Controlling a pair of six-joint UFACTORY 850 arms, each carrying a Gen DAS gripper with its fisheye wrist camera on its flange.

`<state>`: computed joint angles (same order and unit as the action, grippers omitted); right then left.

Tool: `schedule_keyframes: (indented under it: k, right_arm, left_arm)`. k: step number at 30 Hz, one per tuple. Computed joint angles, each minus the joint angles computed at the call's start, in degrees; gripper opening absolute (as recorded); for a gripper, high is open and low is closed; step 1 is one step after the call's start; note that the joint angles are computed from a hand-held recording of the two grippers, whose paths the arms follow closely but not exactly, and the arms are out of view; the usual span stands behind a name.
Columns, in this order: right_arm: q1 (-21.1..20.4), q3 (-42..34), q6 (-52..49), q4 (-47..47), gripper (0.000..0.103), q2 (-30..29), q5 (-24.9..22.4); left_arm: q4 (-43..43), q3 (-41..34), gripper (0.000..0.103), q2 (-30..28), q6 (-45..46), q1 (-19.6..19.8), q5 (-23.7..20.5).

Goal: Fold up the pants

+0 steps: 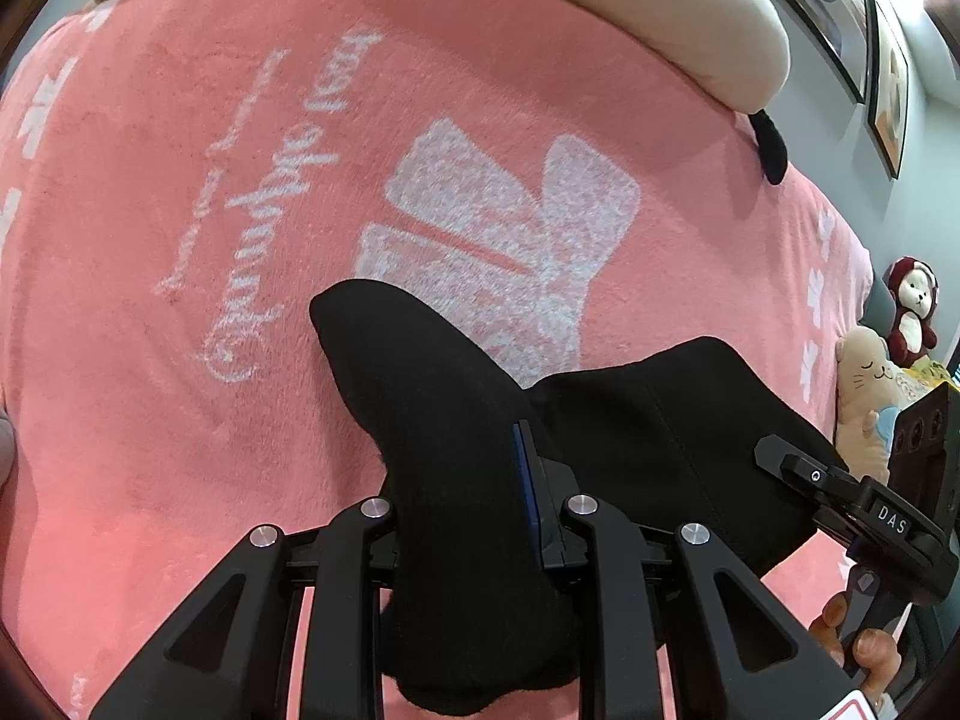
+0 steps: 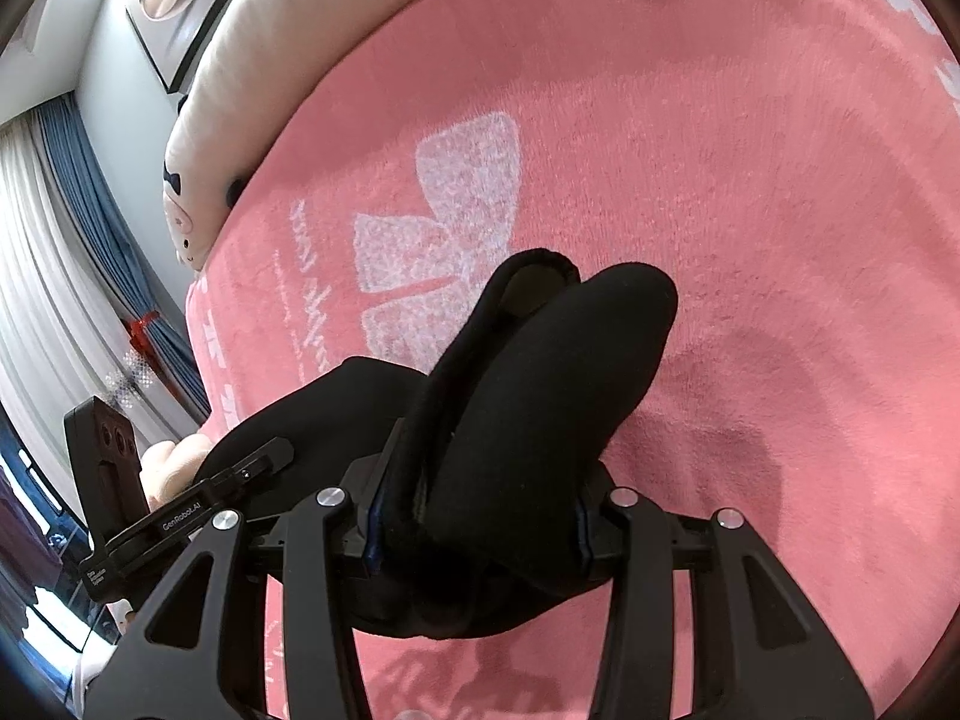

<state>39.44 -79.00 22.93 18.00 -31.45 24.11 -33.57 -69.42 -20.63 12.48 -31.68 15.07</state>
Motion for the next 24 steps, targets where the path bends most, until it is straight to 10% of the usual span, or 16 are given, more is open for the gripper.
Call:
schedule_keyframes:
  k: [19, 22, 24]
  right_arm:
    - [1.5, 1.8, -4.4, 2.2, 0.047, 1.3, 1.4]
    - [0.1, 0.2, -1.5, 1.3, 0.054, -2.2, -2.7]
    - [-2.0, -4.3, 8.0, -2.9, 0.061, -8.2, -13.4]
  left_arm:
    - [8.9, 5.7, 0.022, 3.2, -8.4, 0.2, 3.9]
    - [11.0, 3.9, 0.030, -1.7, -14.5, 1.5, 1.5]
    - [6.3, -0.4, 0.030, -8.0, -13.8, 2.8, -7.5]
